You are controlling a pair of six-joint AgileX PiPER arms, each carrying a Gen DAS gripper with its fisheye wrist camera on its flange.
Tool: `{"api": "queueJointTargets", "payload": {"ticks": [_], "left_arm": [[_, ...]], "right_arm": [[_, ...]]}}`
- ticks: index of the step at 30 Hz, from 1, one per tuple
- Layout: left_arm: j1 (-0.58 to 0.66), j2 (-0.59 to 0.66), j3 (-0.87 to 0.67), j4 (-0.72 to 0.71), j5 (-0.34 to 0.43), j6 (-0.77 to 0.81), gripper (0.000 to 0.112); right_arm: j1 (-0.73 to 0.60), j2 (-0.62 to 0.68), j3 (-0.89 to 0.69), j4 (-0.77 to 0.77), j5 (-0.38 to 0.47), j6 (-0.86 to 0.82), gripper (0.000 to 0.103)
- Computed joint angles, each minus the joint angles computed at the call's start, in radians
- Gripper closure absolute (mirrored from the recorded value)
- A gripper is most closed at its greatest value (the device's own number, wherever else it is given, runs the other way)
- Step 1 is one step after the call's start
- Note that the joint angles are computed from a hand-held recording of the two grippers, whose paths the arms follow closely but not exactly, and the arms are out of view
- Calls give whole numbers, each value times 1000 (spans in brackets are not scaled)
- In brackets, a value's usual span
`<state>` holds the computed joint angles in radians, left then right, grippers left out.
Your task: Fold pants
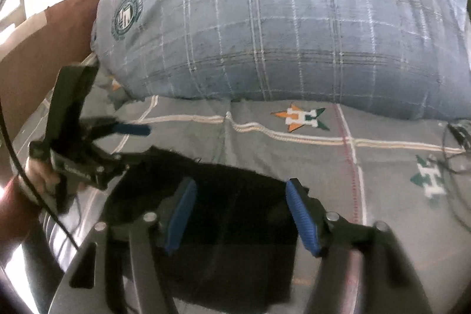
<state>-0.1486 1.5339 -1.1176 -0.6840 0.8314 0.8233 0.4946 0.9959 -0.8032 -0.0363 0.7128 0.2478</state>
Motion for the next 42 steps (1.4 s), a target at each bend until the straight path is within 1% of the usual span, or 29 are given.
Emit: {"api": "queueJointTargets", "payload": {"ticks": [3,5,7,9,10,11,12,13,14,15,16,17,18,20,22,25,27,29,31,32,33,34,35,38,40,42], "left_arm": [[14,62,-65,-13,68,80,14],[19,110,-109,-26,121,116,14],[10,142,-132,-26,130,133,15],[-5,171,-157,-10,143,126,24],[-12,186,-169,-11,154,122,33],[-11,197,-181,-27,167,124,44],[-10,207,-195,-41,184,119,52],[0,224,-216,-63,219,125,63],[0,227,-221,-67,220,124,66],[-5,224,-218,-66,213,122,69],[-2,226,-219,-73,215,131,73],[2,227,-220,-80,214,133,77],[6,226,-221,-84,206,130,79],[12,208,-195,-108,178,131,92],[23,209,-188,-124,169,125,93],[13,188,-131,-132,118,125,93],[27,178,-104,-166,116,129,93],[28,177,-90,-176,101,111,92],[9,156,-65,-164,62,95,90],[2,141,-54,-155,46,85,87],[8,129,-53,-149,54,82,85],[7,114,-45,-141,48,75,78],[0,92,-32,-123,26,54,72],[5,45,-14,-90,15,22,69],[-4,-4,11,-56,-10,-17,65],[-16,-54,38,-17,-33,-57,54]], "right_arm": [[27,-31,25,3,15,-3,38],[56,-55,41,-20,27,32,38],[53,-80,63,19,23,8,38],[71,-91,81,21,22,25,38],[86,-87,86,13,22,40,39],[93,-79,86,14,19,41,43],[110,-66,88,3,18,54,49],[129,-47,84,-16,23,75,65],[164,-16,77,-75,39,136,76],[187,-7,74,-117,47,181,77],[189,-2,74,-129,42,193,79],[180,-3,73,-118,36,187,84],[170,-4,68,-114,38,189,87],[154,-3,64,-124,40,204,89],[137,-2,73,-113,36,202,89],[121,-18,120,-99,-4,202,89],[101,-29,130,-74,-18,195,89],[90,-30,121,-57,-8,183,89],[91,-27,101,-56,7,188,86],[98,-29,91,-67,10,199,84],[102,-33,88,-77,6,207,84],[104,-42,85,-82,0,211,84],[105,-48,82,-84,-6,217,81],[118,-48,81,-116,-33,257,76],[116,-43,84,-123,-45,270,74],[121,-35,87,-135,-54,292,73]]}}
